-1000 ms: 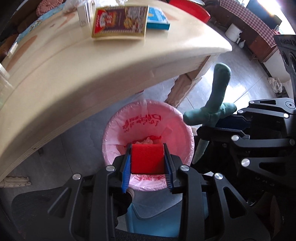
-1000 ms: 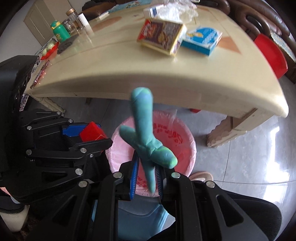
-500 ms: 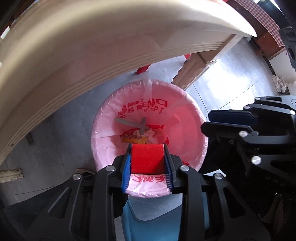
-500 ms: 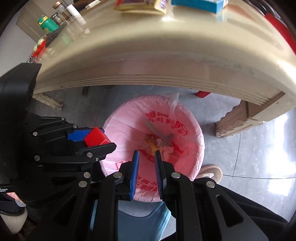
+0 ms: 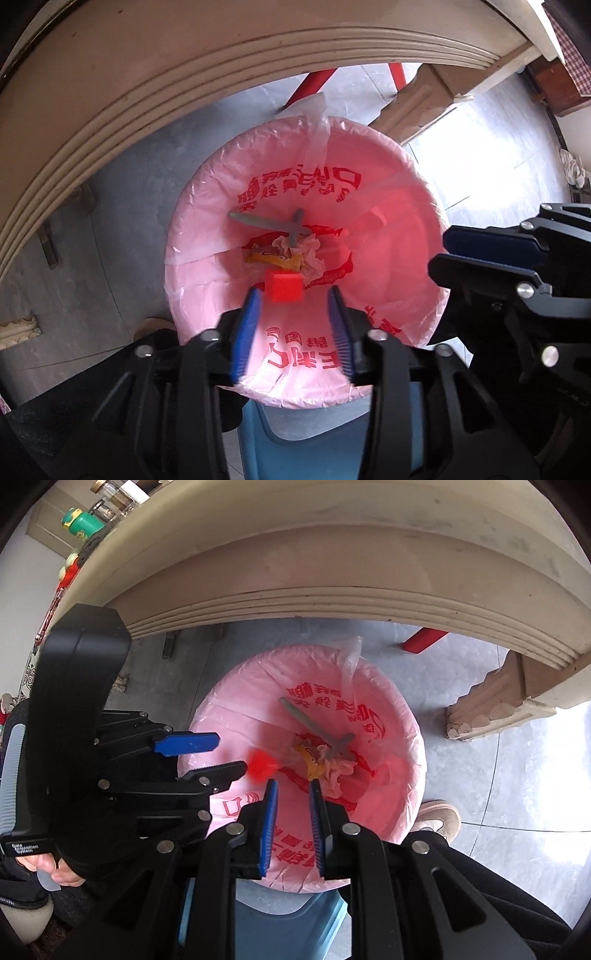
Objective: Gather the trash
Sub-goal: 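Open the right tool to drop the sword while the left tool releases the cube, then raise both open tools from the bin back over the table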
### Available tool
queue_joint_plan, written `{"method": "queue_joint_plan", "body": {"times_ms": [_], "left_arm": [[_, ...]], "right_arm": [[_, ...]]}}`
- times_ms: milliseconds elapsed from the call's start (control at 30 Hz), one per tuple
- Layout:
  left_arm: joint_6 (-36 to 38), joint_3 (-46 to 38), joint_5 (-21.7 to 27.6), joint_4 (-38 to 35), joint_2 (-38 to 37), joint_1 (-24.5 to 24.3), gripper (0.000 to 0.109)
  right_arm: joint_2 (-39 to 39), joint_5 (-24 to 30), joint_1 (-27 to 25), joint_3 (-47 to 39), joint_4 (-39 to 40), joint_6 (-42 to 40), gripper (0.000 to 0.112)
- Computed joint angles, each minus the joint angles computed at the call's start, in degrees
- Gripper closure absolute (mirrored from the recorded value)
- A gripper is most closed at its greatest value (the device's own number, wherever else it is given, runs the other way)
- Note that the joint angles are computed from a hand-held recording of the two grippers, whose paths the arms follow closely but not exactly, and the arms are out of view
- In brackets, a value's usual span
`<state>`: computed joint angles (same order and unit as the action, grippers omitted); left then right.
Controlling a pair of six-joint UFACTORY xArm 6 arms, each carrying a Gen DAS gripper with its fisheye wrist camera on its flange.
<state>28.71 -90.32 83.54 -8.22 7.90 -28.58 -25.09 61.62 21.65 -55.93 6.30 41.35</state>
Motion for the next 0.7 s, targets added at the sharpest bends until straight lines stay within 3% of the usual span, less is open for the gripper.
{"method": "queue_joint_plan", "body": {"times_ms": [233, 433, 700], "left_arm": [[-0.6, 1.1, -1.8, 1.7, -0.9, -0.4, 0.057], [-1.1, 1.9, -3.1, 2.2, -2.7, 0.2, 0.051], [-2.3, -0.1, -3.9, 1.7, -6.7, 2.5, 0.049]], "right_arm": [[-0.6, -0.3, -0.1, 0.3, -0.6, 0.2, 0.091], [-1.6, -0.1, 0.9, -0.7, -3.9, 3.0, 0.064], [-2.9, 2.8, 3.2, -4.6, -8.5, 6.5, 0.063]]}}
